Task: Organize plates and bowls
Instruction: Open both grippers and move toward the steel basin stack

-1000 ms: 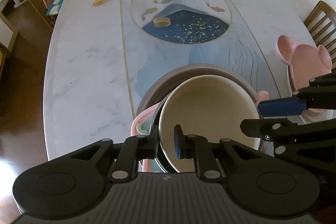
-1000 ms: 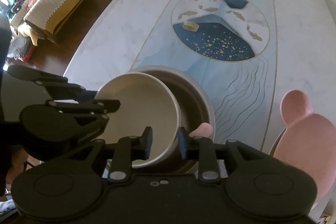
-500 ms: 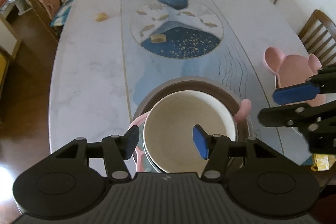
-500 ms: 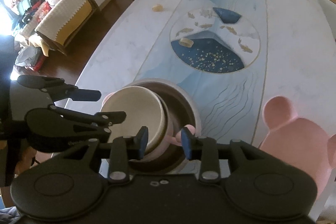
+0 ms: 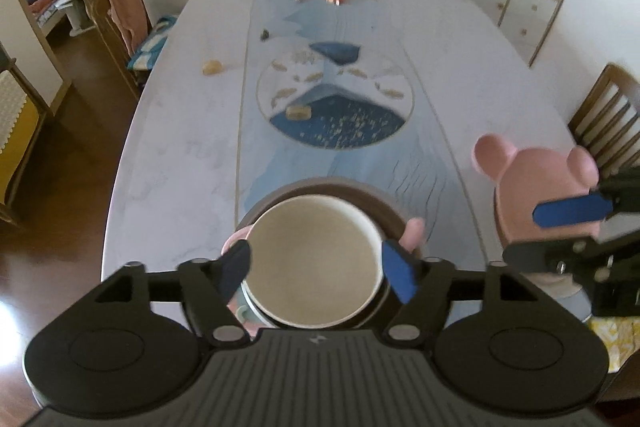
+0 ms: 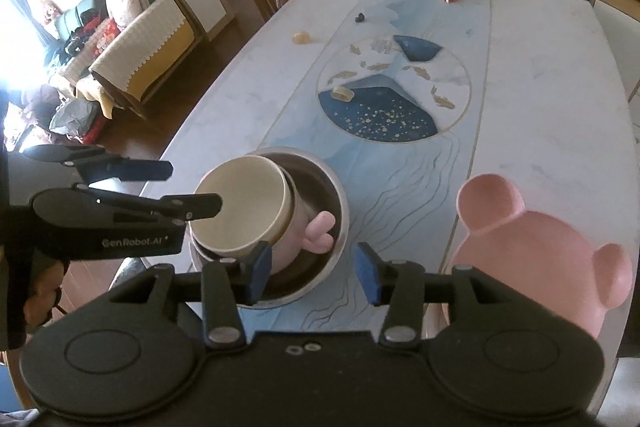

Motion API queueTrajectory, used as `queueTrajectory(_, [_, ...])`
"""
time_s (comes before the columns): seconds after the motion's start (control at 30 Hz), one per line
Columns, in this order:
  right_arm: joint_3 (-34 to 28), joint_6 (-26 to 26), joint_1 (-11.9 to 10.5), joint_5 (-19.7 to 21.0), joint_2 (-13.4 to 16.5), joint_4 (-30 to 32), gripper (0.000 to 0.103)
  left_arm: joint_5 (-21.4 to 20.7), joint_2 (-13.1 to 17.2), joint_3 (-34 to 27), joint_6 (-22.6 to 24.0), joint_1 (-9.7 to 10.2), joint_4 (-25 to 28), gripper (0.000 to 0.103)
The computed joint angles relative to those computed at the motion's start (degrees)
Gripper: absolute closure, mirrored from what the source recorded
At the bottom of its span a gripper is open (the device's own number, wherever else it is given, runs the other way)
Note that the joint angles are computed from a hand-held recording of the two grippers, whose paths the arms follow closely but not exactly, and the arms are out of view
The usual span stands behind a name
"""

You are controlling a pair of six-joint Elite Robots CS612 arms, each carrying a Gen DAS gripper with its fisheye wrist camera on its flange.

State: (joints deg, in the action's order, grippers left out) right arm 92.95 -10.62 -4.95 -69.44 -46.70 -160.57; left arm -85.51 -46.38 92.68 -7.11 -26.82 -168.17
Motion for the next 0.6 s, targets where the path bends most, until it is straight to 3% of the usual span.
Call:
queueTrajectory(0.27, [2.8,2.7,-0.1,-0.3,-0.3,-5.5,0.021,-2.0,0.5,0.0,3.1,0.34,-3.0,0.028])
queueTrajectory(0.47, [3.7,8.3,0.8,-2.4,0.9,-10.7,0.016,-4.7,2.2,-2.1,8.5,2.21,-2.7,0.028])
queueTrajectory(0.6, [3.9,13.5,1.7,-4.1,2.0,-12.7,0.016,-7.3,4.0,-4.6,14.5,4.07,-2.0,0.028])
